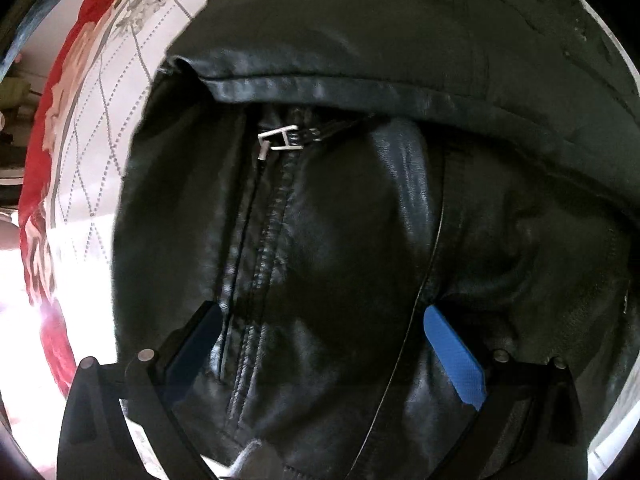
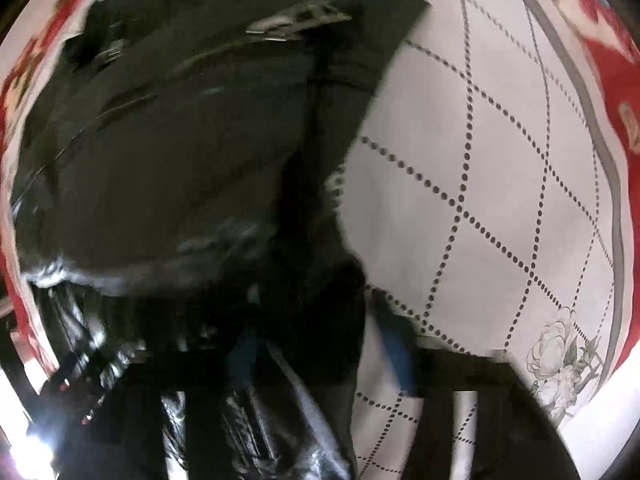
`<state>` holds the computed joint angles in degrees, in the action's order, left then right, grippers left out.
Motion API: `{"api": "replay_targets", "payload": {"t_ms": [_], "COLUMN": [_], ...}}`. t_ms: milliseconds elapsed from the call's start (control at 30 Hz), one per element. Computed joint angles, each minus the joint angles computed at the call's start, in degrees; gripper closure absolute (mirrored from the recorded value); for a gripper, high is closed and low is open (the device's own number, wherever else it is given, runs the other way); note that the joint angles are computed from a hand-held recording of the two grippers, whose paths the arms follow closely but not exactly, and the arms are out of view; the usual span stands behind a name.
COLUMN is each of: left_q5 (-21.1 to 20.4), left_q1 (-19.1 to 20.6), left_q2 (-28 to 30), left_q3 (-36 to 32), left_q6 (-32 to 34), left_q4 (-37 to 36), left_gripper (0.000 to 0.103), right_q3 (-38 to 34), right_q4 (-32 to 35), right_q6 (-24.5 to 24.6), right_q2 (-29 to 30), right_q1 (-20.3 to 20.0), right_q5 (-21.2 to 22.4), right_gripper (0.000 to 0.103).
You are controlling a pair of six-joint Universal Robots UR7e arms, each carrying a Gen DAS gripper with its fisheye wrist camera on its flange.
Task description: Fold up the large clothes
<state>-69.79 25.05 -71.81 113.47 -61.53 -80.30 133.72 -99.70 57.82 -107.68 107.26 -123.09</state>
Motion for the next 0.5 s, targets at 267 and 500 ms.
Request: {"api": "replay_targets", "payload": {"t_ms": [267,500], "left_q5": [6.67,6.07], "left_q1": [-5.49,-13.37], "left_q2": [-8.17,-8.07], "left_q3": [-3.42,-7.59], "left_q6": [-3.12,-10.7], "left_q4": [19.83,32.35], "left_gripper": [0.0,0.0], "right_q3": [11.36,7.35], "right_q4": [-8.85,0.65], "right_q6": [3.5,1.6], "right_q2": [-13.43,-13.67], "right_q1": [-4.32,-0.98], "right_q5": [21.11,22.76], "right_gripper": [0.091,0.057]}}
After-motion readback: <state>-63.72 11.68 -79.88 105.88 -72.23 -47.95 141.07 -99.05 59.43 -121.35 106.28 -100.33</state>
